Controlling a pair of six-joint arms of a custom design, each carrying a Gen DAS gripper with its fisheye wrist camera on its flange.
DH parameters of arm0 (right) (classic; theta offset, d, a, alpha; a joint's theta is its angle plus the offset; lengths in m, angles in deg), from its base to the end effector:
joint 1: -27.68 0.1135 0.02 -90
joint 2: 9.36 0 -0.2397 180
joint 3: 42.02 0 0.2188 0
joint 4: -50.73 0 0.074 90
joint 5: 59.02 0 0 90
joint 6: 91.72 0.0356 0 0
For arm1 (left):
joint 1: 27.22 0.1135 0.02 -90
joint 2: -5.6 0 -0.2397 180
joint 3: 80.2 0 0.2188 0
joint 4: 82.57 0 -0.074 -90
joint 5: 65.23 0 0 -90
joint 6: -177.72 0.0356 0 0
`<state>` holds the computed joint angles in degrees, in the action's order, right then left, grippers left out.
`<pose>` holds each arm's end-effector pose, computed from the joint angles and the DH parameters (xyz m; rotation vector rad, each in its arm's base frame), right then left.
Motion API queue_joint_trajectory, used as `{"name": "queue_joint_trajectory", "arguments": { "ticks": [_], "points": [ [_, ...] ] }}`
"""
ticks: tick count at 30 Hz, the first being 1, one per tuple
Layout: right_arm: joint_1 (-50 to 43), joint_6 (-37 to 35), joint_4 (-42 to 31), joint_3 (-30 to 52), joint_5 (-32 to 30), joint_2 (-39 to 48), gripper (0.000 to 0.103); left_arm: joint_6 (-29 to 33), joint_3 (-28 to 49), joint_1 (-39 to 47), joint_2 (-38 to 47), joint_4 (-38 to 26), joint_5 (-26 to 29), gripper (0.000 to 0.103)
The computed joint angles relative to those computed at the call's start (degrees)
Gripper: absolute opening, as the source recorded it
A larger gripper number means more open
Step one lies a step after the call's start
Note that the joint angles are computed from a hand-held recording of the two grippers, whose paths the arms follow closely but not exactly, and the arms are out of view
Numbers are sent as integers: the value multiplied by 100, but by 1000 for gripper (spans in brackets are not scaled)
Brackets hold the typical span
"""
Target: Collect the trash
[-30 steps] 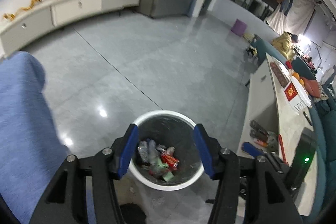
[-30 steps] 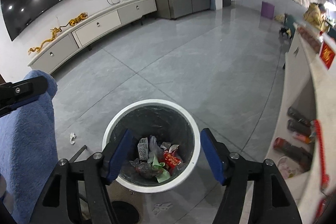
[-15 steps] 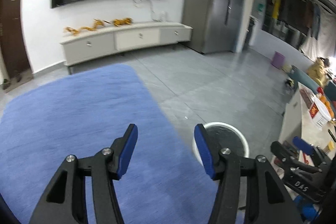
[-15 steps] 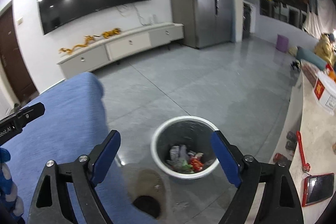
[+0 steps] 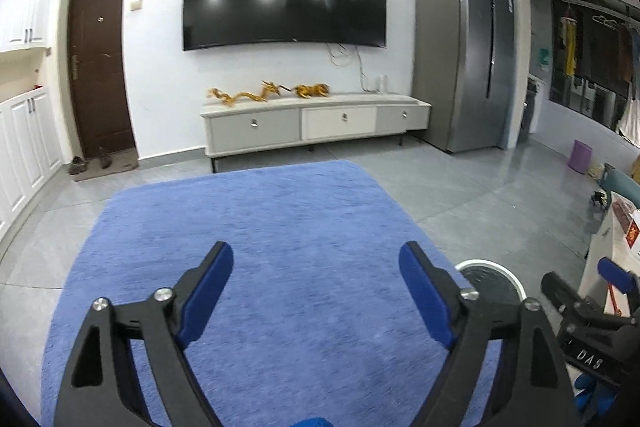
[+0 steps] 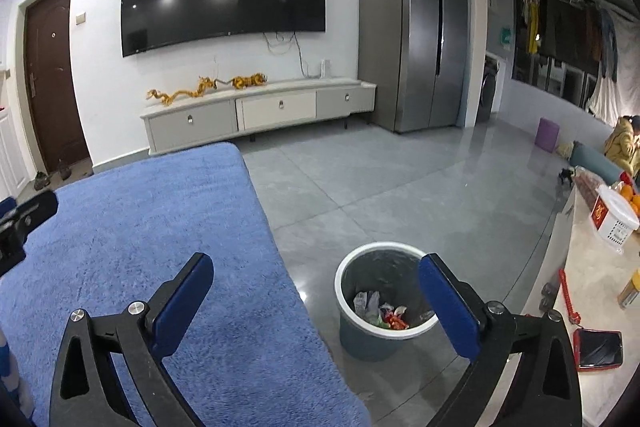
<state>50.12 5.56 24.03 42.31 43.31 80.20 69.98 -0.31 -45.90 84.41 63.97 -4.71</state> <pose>0.3064 0.1183 0.2757 -0.1530 2.1093 0.0801 0.2717 -0.0734 0.2965 -0.2782 2.0407 0.1591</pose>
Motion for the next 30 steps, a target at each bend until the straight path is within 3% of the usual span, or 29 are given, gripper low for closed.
{"name": "queue_joint_trajectory", "arguments": {
  "ticks": [3, 8, 15, 30],
  "points": [
    [190, 0, 222, -216, 279, -169, 103, -3, -286, 13, -346, -34, -117, 90],
    [418, -24, 482, -496, 563, -373, 103, -69, -715, -88, -911, -98, -506, 103],
    [511, -51, 652, -780, 645, -633, 103, -204, -749, -469, -1018, -382, -1224, 103],
    [514, -20, 740, -930, 730, -823, 103, -320, -763, -716, -1193, -496, -1370, 103]
  ]
}}
